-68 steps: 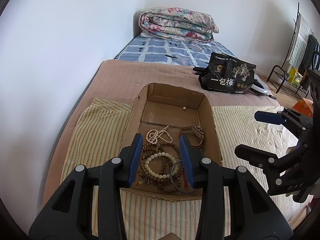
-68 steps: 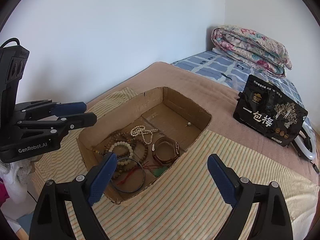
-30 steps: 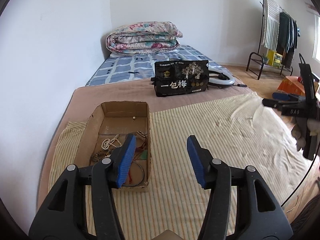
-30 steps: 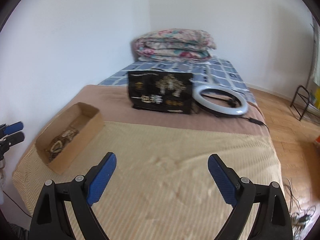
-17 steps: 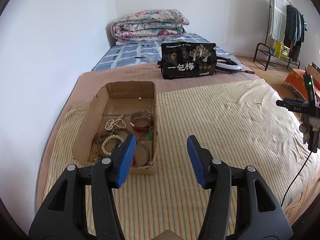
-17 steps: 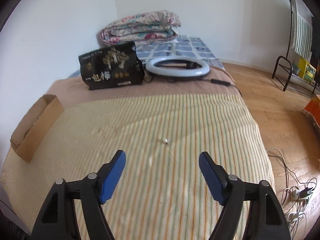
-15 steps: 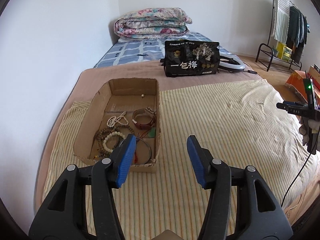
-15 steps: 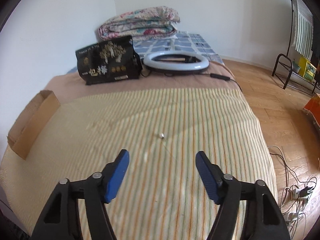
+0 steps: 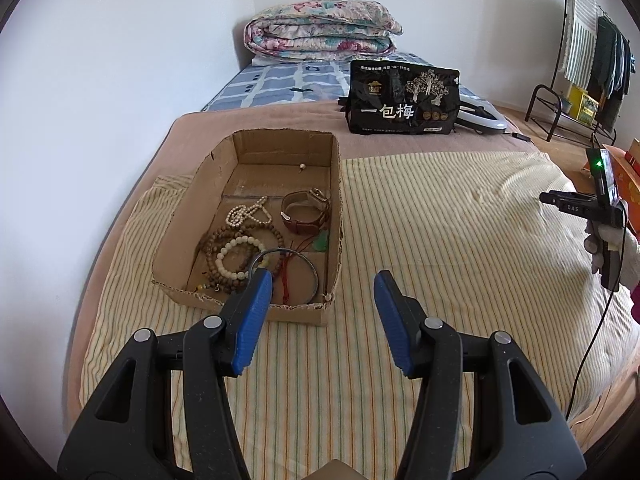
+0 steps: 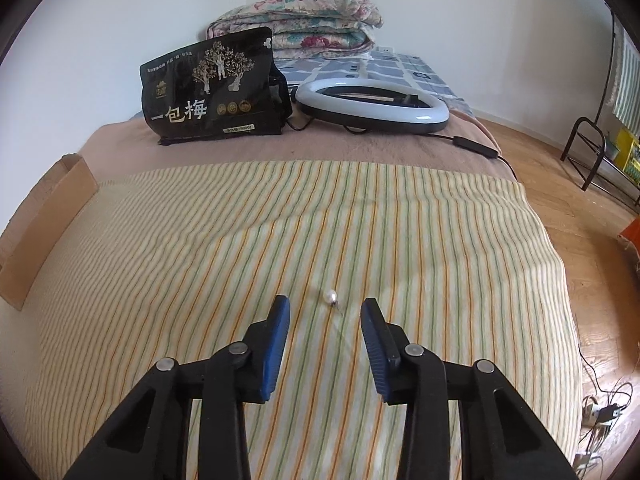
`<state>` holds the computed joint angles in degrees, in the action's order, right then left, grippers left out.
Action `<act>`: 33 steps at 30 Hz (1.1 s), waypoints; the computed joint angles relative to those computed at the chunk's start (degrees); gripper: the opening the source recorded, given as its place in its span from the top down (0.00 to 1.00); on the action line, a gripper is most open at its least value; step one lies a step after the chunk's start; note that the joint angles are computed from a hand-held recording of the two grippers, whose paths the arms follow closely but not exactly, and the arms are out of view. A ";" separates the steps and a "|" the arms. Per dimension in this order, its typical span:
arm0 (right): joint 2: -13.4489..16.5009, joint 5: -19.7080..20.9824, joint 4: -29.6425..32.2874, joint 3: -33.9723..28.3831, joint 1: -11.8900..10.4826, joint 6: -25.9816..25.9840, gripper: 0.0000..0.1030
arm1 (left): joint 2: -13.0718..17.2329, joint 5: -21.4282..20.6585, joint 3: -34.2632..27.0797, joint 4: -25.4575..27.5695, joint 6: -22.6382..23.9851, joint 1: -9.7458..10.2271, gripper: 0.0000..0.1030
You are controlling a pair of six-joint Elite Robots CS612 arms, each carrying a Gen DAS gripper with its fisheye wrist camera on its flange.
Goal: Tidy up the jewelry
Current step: 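Move the right gripper to the last small white bead on the bed, then close the right gripper on the small white bead, then carry the white bead into the box with the right gripper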
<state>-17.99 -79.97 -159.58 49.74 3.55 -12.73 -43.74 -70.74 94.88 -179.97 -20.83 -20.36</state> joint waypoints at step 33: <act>0.82 -1.49 2.93 -2.80 0.70 0.08 0.94 | -1.11 -0.12 1.93 -2.80 -1.68 0.11 0.47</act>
